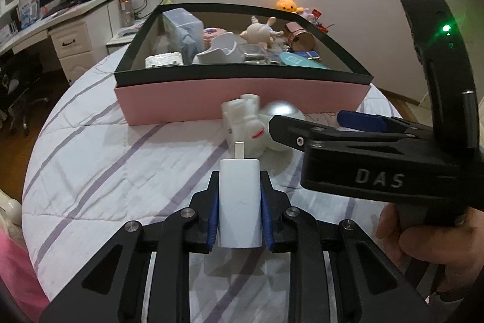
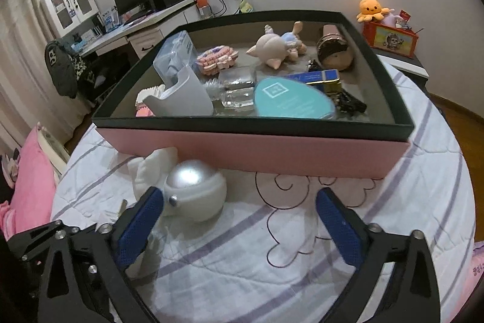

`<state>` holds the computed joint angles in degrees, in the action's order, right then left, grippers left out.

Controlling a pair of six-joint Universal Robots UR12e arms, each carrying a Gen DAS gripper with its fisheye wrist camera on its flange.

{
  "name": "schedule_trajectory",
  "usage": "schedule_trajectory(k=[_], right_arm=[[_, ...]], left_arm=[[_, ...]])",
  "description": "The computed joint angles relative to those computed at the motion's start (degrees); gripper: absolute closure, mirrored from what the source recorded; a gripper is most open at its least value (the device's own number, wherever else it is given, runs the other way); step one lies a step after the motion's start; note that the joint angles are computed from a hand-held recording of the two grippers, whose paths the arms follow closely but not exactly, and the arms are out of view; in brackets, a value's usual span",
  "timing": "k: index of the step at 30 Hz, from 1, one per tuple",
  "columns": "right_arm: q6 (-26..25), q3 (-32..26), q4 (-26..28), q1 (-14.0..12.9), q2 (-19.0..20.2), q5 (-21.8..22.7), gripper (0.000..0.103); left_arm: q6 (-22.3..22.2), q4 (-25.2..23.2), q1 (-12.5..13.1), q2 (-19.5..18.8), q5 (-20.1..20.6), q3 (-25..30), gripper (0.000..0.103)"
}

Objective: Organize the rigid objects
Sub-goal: 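Grasp the white power bank with the left tool, then grasp the white silver-ball toy with the right tool while the left holds the power bank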

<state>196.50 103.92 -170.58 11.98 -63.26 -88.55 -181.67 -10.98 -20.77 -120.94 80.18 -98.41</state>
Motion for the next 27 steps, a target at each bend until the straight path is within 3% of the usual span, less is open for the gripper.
schedule_trajectory(k=[5,9,27], right_arm=[[-0.7,0.0,-0.7,-0.2,0.2,1.6,0.009],[-1.4,0.4,-1.3,-0.4,-0.1,3.7,0.028],[-2.7,-0.7,-0.4,-0.1,0.3,3.5,0.032]], left_arm=[[-0.3,0.1,0.2,0.0,0.1,-0.2,0.08],[-0.4,-0.3,0.3,-0.1,0.1,-0.1,0.08],[-0.4,-0.3,0.1,-0.3,1.2,0.0,0.08]])
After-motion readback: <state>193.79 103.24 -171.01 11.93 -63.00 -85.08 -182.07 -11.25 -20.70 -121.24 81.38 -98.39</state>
